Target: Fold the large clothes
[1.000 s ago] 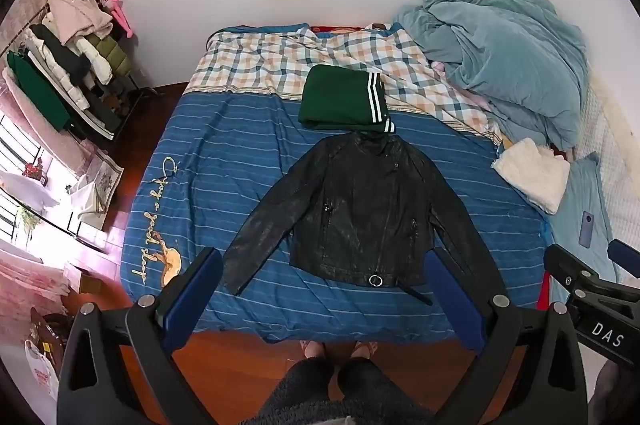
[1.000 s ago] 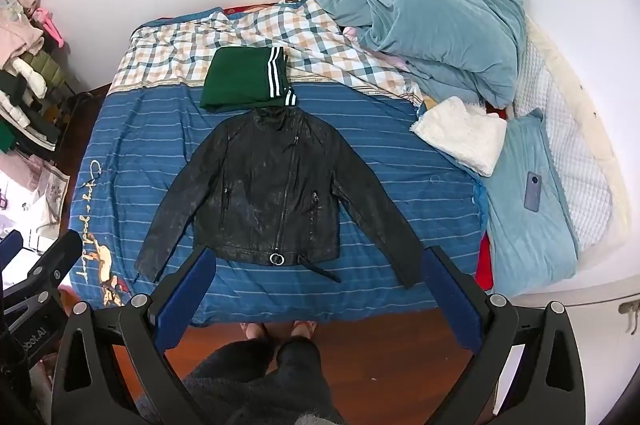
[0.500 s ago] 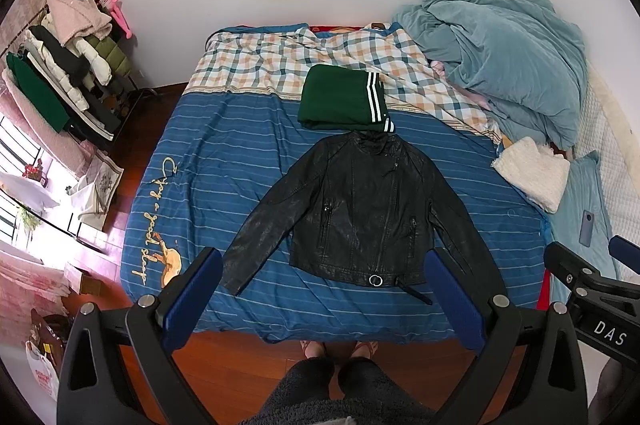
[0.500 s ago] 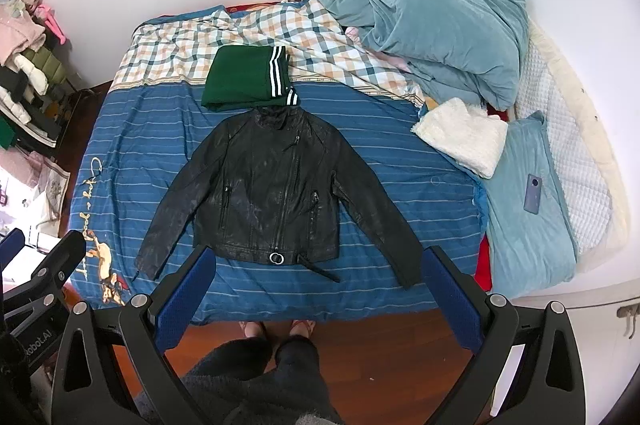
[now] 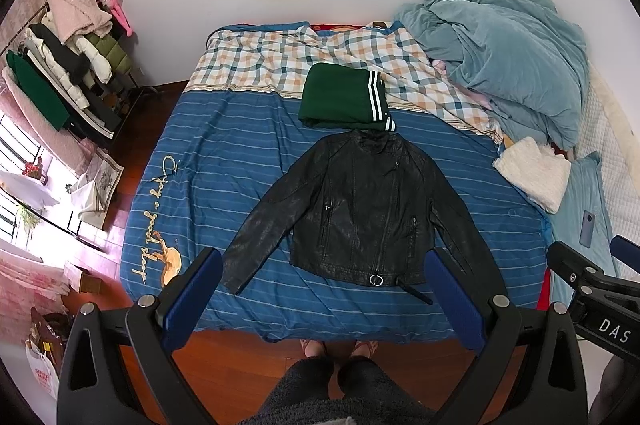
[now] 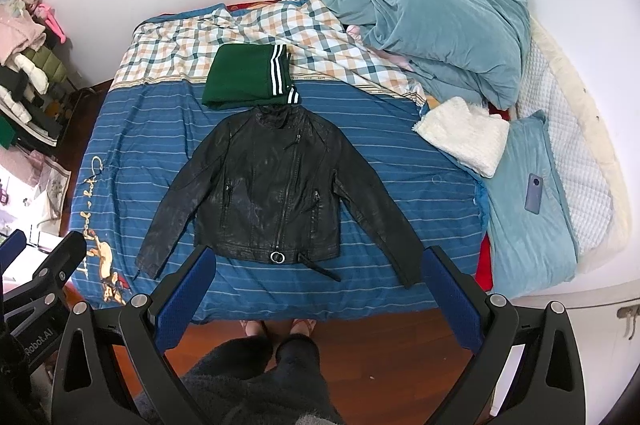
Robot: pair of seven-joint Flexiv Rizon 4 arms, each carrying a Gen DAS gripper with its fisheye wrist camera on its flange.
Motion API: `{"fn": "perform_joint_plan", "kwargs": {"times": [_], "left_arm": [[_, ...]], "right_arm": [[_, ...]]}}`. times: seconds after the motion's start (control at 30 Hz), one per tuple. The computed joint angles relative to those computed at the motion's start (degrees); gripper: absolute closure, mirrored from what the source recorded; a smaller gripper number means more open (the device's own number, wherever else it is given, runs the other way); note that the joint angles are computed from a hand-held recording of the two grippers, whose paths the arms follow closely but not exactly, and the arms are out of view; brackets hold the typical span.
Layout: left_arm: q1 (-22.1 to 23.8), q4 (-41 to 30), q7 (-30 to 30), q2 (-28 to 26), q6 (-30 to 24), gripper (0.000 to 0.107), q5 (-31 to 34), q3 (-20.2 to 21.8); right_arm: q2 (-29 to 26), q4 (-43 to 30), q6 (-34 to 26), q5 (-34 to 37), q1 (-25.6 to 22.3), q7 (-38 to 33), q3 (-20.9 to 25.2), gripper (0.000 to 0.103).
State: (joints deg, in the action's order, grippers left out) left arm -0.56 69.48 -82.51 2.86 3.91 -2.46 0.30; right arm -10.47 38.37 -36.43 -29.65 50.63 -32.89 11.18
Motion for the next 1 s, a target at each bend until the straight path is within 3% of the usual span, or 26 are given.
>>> {"fn": "perform_joint_plan", "kwargs": {"times": [1.0], "left_arm": [[0.19, -0.77, 0.1, -0.64, 0.0, 0.004, -0.23, 0.02]], "right_arm": [[-2.32, -3.9, -1.22, -0.93, 2.06, -1.83, -2.09, 0.0]]}}
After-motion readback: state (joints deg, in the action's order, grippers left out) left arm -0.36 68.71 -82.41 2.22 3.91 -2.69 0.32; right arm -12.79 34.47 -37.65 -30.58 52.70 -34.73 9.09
